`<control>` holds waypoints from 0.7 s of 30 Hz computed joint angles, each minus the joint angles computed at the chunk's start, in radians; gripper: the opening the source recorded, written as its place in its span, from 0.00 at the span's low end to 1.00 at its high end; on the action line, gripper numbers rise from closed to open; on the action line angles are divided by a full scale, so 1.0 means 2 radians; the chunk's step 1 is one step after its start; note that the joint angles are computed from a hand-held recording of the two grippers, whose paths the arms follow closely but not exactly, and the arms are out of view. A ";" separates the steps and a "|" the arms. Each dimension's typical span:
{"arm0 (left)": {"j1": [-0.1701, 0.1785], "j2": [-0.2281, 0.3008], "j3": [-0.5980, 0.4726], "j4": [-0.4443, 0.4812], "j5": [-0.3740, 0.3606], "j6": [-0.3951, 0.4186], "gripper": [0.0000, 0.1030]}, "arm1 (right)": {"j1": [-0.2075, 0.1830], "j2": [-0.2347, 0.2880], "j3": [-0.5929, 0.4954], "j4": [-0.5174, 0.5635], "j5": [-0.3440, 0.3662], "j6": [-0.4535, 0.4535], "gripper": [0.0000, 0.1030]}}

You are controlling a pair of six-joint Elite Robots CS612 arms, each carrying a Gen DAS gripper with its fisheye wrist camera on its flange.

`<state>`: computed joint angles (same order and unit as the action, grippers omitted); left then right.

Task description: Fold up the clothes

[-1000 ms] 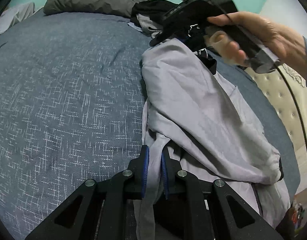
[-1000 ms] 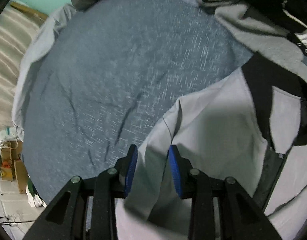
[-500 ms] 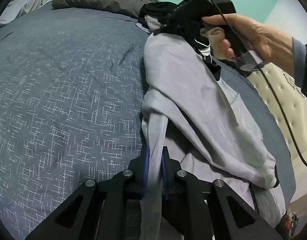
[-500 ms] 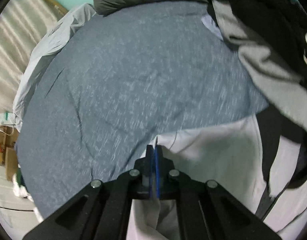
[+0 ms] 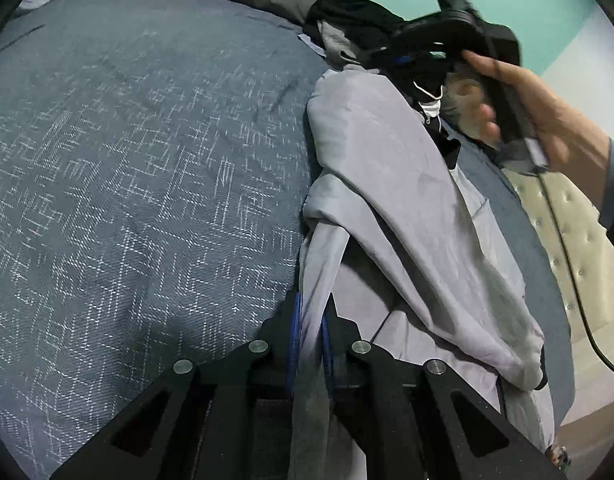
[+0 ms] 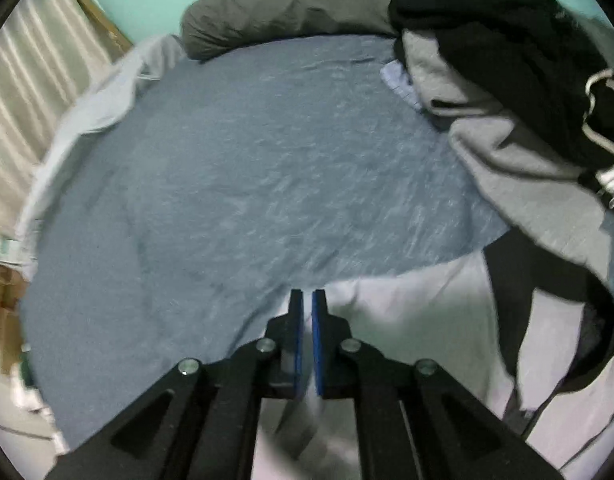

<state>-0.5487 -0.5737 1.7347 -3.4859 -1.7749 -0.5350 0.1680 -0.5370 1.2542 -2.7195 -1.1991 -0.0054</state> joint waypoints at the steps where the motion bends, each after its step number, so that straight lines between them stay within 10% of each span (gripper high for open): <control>1: 0.000 -0.001 0.000 0.001 0.000 0.000 0.10 | -0.002 -0.003 0.004 0.009 0.013 -0.004 0.21; 3: 0.000 -0.001 0.000 0.004 0.001 0.001 0.10 | -0.005 -0.009 0.012 0.029 0.036 -0.023 0.38; 8: 0.000 -0.001 -0.002 0.013 0.002 0.005 0.10 | -0.003 -0.010 0.012 0.071 0.052 -0.054 0.39; 12: 0.000 0.001 -0.006 0.019 0.002 0.008 0.10 | 0.002 -0.007 0.010 0.079 0.040 -0.072 0.04; 21: 0.002 0.003 -0.008 0.025 -0.008 0.007 0.10 | 0.000 -0.001 0.006 0.003 -0.019 -0.017 0.01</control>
<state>-0.5450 -0.5672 1.7177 -3.4350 -1.7902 -0.5204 0.1678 -0.5382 1.2658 -2.7143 -1.2373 -0.0388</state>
